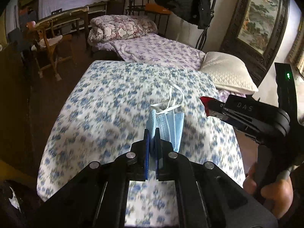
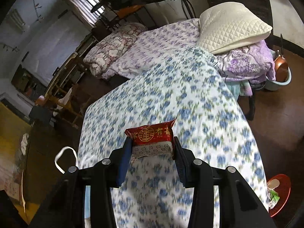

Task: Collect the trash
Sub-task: 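Carry the snack packet and face mask over to the red wastebasket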

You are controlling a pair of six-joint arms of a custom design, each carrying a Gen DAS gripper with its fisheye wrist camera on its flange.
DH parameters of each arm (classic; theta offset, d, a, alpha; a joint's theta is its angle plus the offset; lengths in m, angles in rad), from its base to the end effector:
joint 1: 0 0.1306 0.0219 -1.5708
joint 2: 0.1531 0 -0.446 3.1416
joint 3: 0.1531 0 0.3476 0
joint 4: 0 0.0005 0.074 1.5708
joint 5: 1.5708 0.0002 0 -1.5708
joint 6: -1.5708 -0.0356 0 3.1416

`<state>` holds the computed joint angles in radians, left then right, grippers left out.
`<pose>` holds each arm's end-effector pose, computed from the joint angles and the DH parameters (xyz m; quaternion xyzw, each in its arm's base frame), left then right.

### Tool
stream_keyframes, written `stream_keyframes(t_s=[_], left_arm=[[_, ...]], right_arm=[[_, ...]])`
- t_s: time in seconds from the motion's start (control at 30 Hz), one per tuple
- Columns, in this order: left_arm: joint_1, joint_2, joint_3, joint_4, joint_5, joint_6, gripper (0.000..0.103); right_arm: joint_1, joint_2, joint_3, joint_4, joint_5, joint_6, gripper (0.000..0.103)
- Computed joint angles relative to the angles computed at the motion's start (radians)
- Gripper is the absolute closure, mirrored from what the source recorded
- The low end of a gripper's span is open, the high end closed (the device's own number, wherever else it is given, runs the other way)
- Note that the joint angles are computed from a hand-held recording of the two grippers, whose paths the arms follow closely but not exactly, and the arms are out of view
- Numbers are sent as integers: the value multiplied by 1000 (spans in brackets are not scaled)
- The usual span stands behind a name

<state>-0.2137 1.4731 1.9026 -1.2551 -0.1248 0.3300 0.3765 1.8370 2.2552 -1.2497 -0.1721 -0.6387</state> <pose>0.4275 -0.0888 0.6402 -0.0767 0.9267 -0.0416 0.3656 0.5508 0.2238 0.5984 0.0907 0.9251 0.2450 0.2756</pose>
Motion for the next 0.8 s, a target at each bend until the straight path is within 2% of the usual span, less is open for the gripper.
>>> stream_keyframes(t_s=[0.13,0.33,0.53,0.8], left_arm=[[-15,-45,-42,1,-1,-9,97],[-106,-48,-18,-3,-20,-28,97],[-243,7,31,-35,9,-23,97],[-507,155,120,-94,47,-41,97]], right_arm=[[-10,-117,-178,85,-61,-42,60],[-46,-265,-346,106,-52,-19,60],[-172,-425,-517,60,-28,38,60],[-424,-600,-734,-49,-1,161,60]])
